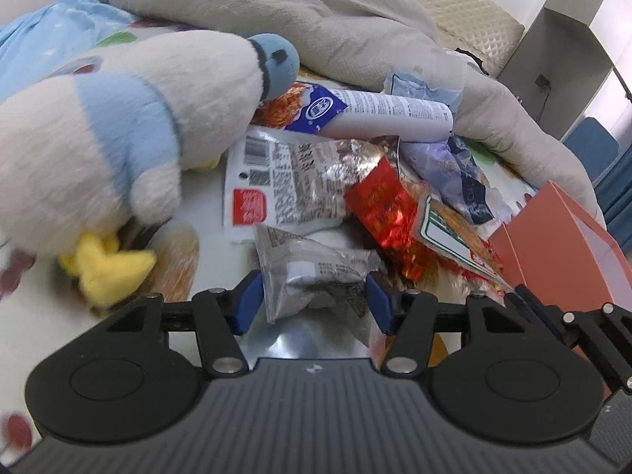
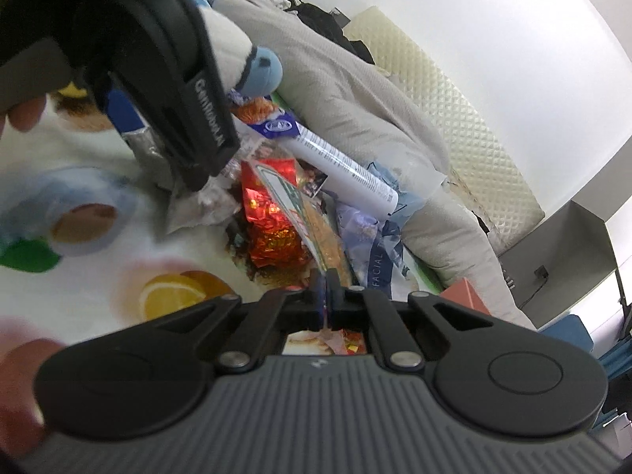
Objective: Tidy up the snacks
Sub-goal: 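Lift the clear packet with the left tool while the right tool lifts the green-labelled packet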
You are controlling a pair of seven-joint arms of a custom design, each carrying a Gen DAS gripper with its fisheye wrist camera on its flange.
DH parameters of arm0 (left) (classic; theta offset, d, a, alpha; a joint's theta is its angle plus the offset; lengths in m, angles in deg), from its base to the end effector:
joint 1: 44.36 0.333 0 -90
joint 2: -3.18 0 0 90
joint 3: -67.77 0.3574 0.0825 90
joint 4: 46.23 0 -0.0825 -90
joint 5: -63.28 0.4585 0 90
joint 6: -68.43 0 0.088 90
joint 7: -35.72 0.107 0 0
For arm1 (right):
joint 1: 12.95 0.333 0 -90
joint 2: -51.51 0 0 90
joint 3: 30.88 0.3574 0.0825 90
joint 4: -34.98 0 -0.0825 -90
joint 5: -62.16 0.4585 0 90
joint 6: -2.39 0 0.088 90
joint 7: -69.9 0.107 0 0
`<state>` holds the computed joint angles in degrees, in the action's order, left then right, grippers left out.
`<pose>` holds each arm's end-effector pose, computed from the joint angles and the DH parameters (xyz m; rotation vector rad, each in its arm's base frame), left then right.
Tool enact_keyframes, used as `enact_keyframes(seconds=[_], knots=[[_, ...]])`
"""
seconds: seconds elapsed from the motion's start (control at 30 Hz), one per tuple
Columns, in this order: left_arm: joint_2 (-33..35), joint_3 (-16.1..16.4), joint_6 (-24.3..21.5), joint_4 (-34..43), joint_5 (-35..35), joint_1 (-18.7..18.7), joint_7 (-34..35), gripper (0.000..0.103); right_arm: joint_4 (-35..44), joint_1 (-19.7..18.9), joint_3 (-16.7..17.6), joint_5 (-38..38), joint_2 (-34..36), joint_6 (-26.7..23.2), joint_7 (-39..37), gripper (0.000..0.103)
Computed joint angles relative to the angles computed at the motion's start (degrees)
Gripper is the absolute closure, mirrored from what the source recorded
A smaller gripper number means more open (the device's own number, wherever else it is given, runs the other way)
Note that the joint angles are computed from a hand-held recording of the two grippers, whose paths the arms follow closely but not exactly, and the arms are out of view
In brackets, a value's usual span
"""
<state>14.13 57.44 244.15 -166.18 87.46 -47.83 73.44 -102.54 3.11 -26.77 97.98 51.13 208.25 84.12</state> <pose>0.6563 -0.1897 0.4144 -2.1114 1.5884 -1.0093 0.5573 0.1263 0.4380 -2.2345 0.7339 -1.3954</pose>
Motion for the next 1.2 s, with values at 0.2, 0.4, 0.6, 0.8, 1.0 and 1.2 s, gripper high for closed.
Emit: enact_keyframes(seconds=[0.2, 0.4, 0.6, 0.8, 1.0, 1.2], knots=[[-6.76, -1.54, -0.07, -7.53, -5.04, 0.56, 0.68, 0.041, -4.58, 0.03, 0.39, 0.87, -5.75, -2.33, 0.18, 0.100], [-13.08, -0.04, -0.61, -14.00, -9.21, -2.32, 2.32, 0.045, -9.29, -1.04, 1.70, 2.59, -11.85, -5.19, -0.73, 0.100], [-17.70, 2.23, -0.81, -18.90, -11.29, -6.06, 3.13, 0.046, -14.70, -2.94, 3.28, 2.73, -18.97, -10.14, -0.02, 0.100], [-21.93, 4.93, -1.76, -22.61, -15.11, -10.44, 5.28, 0.046, -20.48, -9.54, 7.75, 1.78, -29.80, -22.81, 3.25, 0.100], [-25.09, 7.60, -4.00, -25.44, -18.91, -14.65, 8.80, 0.045, -23.62, -12.25, 7.30, -2.99, -37.00, -34.80, 8.95, 0.099], [-26.67, 6.77, -5.34, -26.29, -18.26, -14.26, 9.01, 0.028, -24.78, -12.85, 6.28, -7.32, -40.08, -39.82, 15.38, 0.096]])
